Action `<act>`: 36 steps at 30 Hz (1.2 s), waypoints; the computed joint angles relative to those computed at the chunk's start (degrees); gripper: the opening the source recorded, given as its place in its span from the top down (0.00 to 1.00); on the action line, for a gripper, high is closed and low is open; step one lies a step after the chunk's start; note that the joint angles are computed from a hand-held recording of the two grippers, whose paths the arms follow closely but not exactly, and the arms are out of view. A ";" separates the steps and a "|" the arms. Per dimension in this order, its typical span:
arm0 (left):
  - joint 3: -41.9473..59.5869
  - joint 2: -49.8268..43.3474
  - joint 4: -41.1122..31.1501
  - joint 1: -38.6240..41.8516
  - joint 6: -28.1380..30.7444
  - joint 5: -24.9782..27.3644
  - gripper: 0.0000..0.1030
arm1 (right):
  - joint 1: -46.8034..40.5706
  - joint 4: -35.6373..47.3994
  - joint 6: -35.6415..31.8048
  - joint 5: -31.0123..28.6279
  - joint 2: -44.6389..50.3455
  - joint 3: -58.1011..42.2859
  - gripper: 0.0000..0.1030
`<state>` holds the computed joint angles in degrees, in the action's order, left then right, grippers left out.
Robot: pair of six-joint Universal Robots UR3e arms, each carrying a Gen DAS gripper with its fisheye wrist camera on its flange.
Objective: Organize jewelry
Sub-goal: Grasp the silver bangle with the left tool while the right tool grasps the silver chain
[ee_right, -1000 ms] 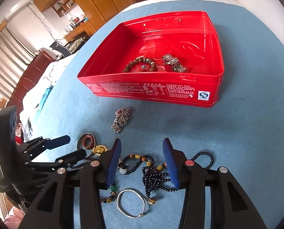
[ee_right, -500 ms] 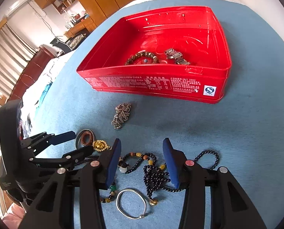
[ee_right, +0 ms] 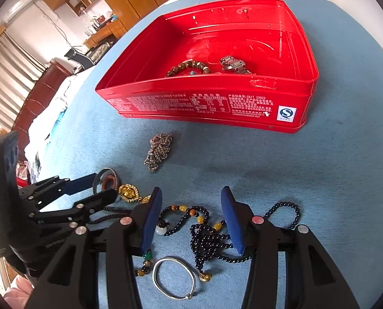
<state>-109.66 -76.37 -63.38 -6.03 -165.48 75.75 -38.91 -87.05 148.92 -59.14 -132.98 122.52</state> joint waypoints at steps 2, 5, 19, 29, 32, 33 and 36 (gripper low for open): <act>0.60 1.07 -0.72 1.03 0.44 -1.07 0.55 | 0.22 -0.43 0.19 -0.03 0.35 0.07 0.54; 2.88 1.06 -1.79 1.92 0.36 -1.96 0.55 | 2.39 -3.28 2.70 -0.90 2.12 -0.01 0.54; 10.77 -10.86 2.02 2.42 -3.39 1.07 0.55 | 20.25 -24.59 18.04 -6.25 22.30 -5.33 0.54; 10.22 -11.64 2.82 3.78 -3.87 1.10 0.54 | 27.02 -34.99 22.04 -11.96 27.86 -6.06 0.68; 9.25 -10.95 3.42 4.40 -3.49 0.89 0.54 | 27.85 -37.39 22.64 -13.64 27.53 -4.89 0.82; 9.11 -10.86 3.61 4.45 -3.51 0.88 0.54 | 28.18 -38.22 22.84 -14.24 27.36 -4.45 0.83; 8.56 -9.86 3.26 5.19 -3.22 0.53 0.54 | 27.76 -37.69 22.46 -13.44 26.21 -3.85 0.84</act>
<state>-101.11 -86.23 -60.11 -0.84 -168.71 76.27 -11.15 -124.74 171.38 -72.58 -106.78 118.68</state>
